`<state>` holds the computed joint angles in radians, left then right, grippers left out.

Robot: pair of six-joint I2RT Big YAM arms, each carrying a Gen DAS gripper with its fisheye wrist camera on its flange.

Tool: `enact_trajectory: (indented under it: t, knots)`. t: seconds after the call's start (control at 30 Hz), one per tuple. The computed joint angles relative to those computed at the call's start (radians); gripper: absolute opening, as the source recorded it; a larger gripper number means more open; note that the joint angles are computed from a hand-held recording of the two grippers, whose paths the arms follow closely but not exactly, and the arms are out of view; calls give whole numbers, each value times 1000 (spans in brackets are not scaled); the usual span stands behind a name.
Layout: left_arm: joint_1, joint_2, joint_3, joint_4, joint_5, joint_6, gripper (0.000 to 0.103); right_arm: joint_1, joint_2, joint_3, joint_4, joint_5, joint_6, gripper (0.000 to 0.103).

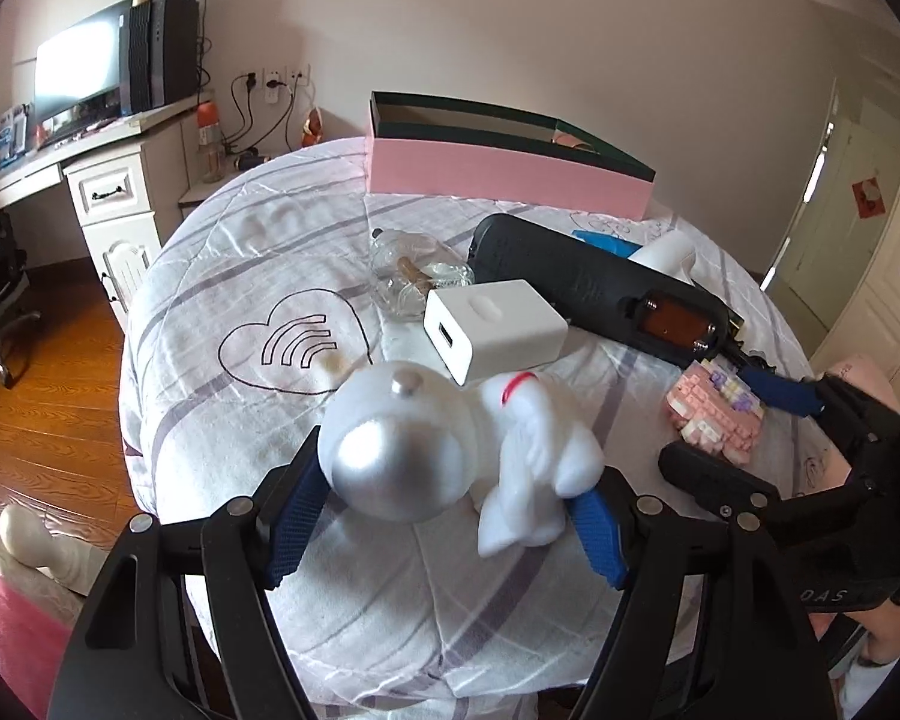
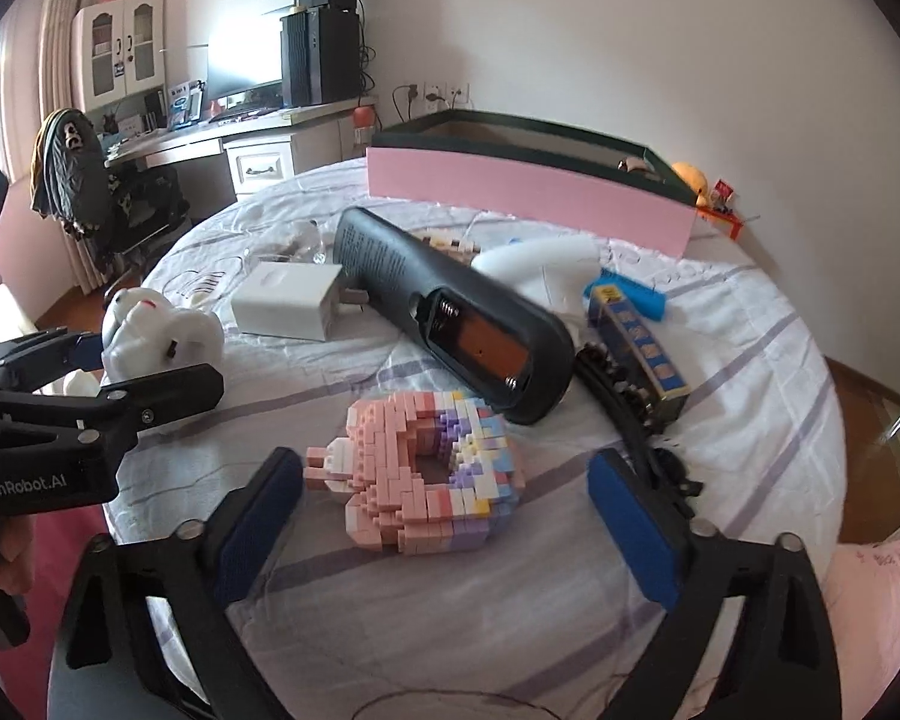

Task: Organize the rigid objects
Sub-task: 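Grasp the white astronaut figurine with the left tool while the right tool grasps the pink block donut, then carry the astronaut figurine and block donut over the pink box with both tools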

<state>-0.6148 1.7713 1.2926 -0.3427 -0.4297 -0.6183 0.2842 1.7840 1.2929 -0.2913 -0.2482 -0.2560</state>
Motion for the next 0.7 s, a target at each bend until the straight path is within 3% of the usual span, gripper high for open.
enact_trajectory:
  t: [0.13,0.2,0.7]
  knots:
    - [6,6,1,23,-8,-3,72,-4,20,20,-13,-30,2,84]
    - [5,9,8,18,-12,7,72,-8,26,27,-13,-57,-5,69]
    - [-15,-18,59,4,-36,84,72,-27,-12,32,-12,-107,-9,69]
